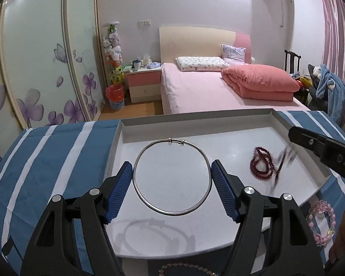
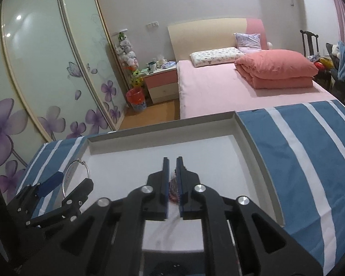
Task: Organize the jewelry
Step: 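Carry red beads into the gray tray with the right tool while the left carries the bangle, then open both tools to release the red beads and silver bangle in the tray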
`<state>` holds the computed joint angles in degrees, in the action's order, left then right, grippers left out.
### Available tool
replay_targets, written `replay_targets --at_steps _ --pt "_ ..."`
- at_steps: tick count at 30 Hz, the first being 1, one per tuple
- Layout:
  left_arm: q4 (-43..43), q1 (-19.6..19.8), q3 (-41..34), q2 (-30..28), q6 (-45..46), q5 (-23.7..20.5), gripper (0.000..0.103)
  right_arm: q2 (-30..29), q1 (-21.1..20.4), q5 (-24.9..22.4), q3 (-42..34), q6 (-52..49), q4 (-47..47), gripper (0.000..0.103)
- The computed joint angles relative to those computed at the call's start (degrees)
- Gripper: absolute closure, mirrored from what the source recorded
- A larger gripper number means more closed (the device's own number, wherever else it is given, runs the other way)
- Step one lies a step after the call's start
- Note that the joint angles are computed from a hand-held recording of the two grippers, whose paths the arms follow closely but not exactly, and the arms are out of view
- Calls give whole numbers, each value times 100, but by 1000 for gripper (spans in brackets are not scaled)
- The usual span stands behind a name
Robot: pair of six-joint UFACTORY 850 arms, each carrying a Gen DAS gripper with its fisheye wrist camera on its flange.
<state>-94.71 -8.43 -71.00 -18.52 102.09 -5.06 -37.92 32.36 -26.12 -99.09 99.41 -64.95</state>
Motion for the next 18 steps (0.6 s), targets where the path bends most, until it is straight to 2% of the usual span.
replay_targets --at_steps 1,2,10,12,15,18 --pt "461 20 -35 -30 -455 -8 32 29 7 -23 41 74 -64 74" --pt "767 26 -55 -46 -763 -8 32 70 21 -71 107 244 -220 69" --pt "1643 131 -120 -53 -1671 -6 31 463 46 -139 648 789 -621 69" --pt "1524 188 -33 59 -1555 -28 31 581 62 -153 809 948 -741 69" --pt "871 285 153 250 -869 -42 31 792 101 -208 1077 1129 -886 69" --pt "1196 470 379 483 -1217 -222 31 1032 150 -263 1384 1254 -976 69"
